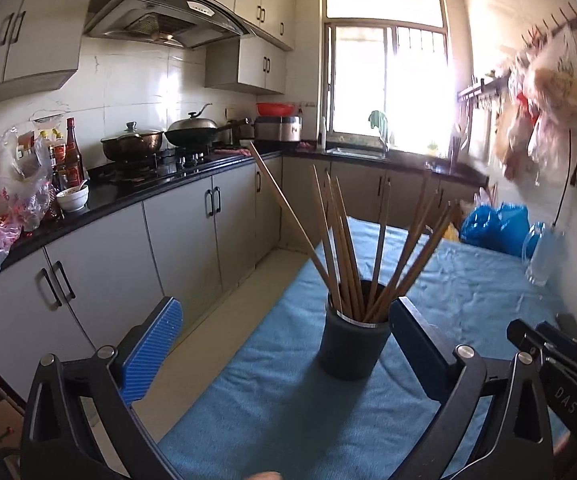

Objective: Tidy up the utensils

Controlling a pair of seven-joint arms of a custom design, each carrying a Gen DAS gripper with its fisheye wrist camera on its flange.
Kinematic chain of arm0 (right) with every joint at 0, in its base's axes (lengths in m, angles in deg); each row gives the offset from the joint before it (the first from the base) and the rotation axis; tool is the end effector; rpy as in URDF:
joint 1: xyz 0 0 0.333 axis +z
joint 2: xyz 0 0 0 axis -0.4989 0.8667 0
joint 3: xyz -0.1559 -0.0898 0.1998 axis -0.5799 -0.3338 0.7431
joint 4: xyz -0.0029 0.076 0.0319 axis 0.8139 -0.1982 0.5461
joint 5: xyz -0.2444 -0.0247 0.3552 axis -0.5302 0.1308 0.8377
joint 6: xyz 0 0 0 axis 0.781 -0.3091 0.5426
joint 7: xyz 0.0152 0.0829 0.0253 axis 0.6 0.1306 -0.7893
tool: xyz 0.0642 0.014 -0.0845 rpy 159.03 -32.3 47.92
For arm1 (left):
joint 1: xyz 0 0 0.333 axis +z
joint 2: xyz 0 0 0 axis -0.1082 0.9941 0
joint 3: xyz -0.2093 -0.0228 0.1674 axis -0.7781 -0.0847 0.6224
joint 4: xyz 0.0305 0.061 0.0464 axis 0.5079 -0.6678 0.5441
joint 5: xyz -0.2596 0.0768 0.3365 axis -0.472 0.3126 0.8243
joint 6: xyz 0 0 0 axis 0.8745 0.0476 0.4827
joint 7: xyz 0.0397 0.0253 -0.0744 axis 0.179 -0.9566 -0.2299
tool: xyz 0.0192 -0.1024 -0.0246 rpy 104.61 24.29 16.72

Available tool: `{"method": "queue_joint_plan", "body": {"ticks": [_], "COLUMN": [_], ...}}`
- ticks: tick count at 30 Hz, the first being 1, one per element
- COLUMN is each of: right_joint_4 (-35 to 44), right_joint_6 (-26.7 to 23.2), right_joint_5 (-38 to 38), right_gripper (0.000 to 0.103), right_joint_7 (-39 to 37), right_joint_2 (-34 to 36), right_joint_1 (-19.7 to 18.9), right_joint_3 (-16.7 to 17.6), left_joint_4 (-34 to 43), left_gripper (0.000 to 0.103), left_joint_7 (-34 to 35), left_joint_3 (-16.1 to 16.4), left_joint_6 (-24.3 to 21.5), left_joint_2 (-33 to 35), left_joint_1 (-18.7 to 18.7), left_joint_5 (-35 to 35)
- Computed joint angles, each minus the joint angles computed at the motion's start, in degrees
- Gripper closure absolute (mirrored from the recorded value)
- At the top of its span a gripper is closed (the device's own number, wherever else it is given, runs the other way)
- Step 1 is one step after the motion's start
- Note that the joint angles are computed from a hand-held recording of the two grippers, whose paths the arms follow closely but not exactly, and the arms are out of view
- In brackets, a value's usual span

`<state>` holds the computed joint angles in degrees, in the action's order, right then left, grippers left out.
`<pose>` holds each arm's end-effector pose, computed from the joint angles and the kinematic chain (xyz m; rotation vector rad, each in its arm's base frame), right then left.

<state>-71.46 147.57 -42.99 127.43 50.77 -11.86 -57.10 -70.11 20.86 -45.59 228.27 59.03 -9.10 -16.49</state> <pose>0.6467 0.2255 0.5289 -1.3403 1.6897 -0.7849 0.6709 -0.0899 0.5516 -1.5380 1.5131 -0.9957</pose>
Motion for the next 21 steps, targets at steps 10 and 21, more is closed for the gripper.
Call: {"method": "queue_joint_plan", "body": {"ticks": [10,21], "right_joint_4": [-2.40,-2.69], "right_joint_6": [-1.37,-3.44], "right_joint_5": [-2.03,-7.40], "right_gripper": [0.045,0.041], "right_joint_7": [2.26,5.88], "right_joint_2": [-1.86,-2.51], "right_joint_1": [-0.06,-0.30], "right_joint_3": [0.62,1.89], "left_joint_4": [-1.73,-3.10], "left_gripper": [0.000,0.000], "left_joint_7": [-8.17,2.06], "left_joint_3": [0.34,-1.81], "left_joint_6": [-1.19,-1.05], "left_joint_2": [-1.46,-1.57], "left_joint_1": [-0.42,0.79], "left_joint_5": [10.78,1.45]}}
